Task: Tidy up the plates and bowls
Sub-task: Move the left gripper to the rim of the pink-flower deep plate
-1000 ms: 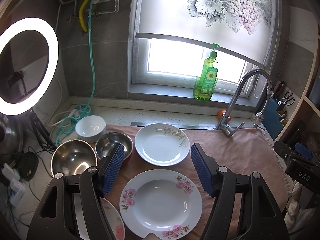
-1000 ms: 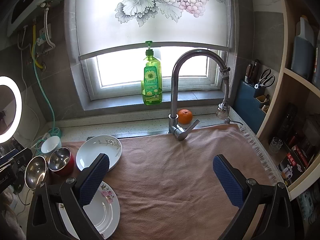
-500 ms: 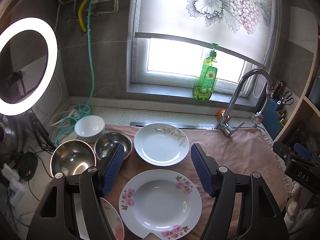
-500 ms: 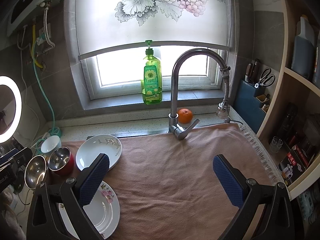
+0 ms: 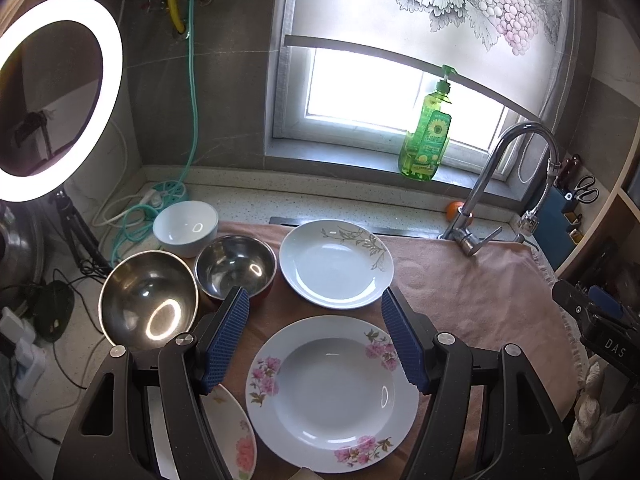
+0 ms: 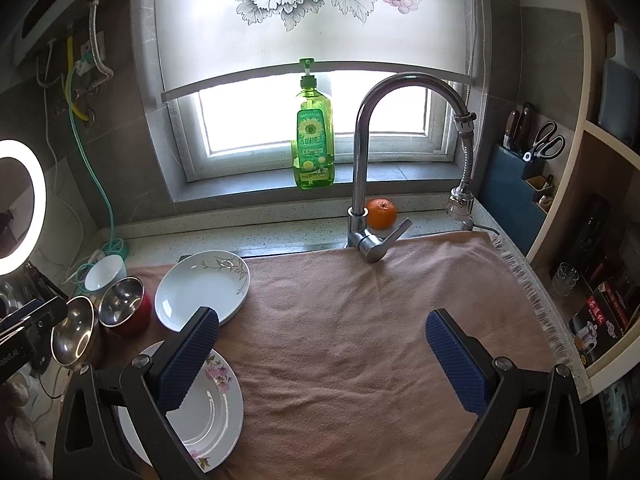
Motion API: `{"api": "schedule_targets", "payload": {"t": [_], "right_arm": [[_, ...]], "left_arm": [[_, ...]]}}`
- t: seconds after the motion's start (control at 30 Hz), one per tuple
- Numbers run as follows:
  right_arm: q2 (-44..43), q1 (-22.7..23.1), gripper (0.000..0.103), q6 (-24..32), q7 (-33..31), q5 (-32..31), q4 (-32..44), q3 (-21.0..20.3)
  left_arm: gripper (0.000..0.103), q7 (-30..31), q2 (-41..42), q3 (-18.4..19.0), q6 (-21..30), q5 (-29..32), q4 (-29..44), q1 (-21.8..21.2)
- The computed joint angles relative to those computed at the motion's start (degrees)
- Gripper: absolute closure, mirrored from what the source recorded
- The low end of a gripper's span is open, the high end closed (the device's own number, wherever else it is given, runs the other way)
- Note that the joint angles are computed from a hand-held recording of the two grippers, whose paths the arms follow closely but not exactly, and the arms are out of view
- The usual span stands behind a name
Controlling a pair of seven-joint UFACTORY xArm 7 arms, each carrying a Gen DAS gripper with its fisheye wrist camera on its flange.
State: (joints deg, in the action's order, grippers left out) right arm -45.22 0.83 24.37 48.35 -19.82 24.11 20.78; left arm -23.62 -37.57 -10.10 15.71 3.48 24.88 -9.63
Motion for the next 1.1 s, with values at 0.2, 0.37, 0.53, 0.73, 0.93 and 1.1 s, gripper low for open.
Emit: {"api": "schedule_targets", "payload": {"t": [0.2,0.37,0.53,0.73,0.93,1.1], "right_arm": [[3.63,2.79,0.001,-3.17,-2.52,3.17,-1.23,-3.89],[6.20,5.02,0.001,-5.24,-5.36,6.44,-1.89,-6.54],[8.60,6.00,0.002,-6.44,-7.50,8.27,-1.82,-7.04],[11.75,8.88,0.002,-10.22,-11.30,11.45,-2.51,-9.59],[14.57,12.38,0.006,-12.67,-16.26,15.78,-3.12,-12.29],[18.41,16.95,0.026,-11.49,-21.57,20.87,-2.41,-15.92]], "left_arm": [[0.035,3.13,1.73,5.09,2.78,-3.75,-1.09,-2.42],[0.039,6.00,2.44,8.01,4.71,-7.35,-1.98,-3.13],[0.041,8.69,3.59,9.13,5.47,-9.25,-2.38,-2.83],[0.047,13.40,5.26,10.65,6.58,-11.44,-2.19,-3.08],[0.056,20.10,7.86,12.42,8.26,-14.23,-1.11,-4.09],[0.066,27.74,11.86,15.53,11.10,-20.44,1.17,-5.94]]}}
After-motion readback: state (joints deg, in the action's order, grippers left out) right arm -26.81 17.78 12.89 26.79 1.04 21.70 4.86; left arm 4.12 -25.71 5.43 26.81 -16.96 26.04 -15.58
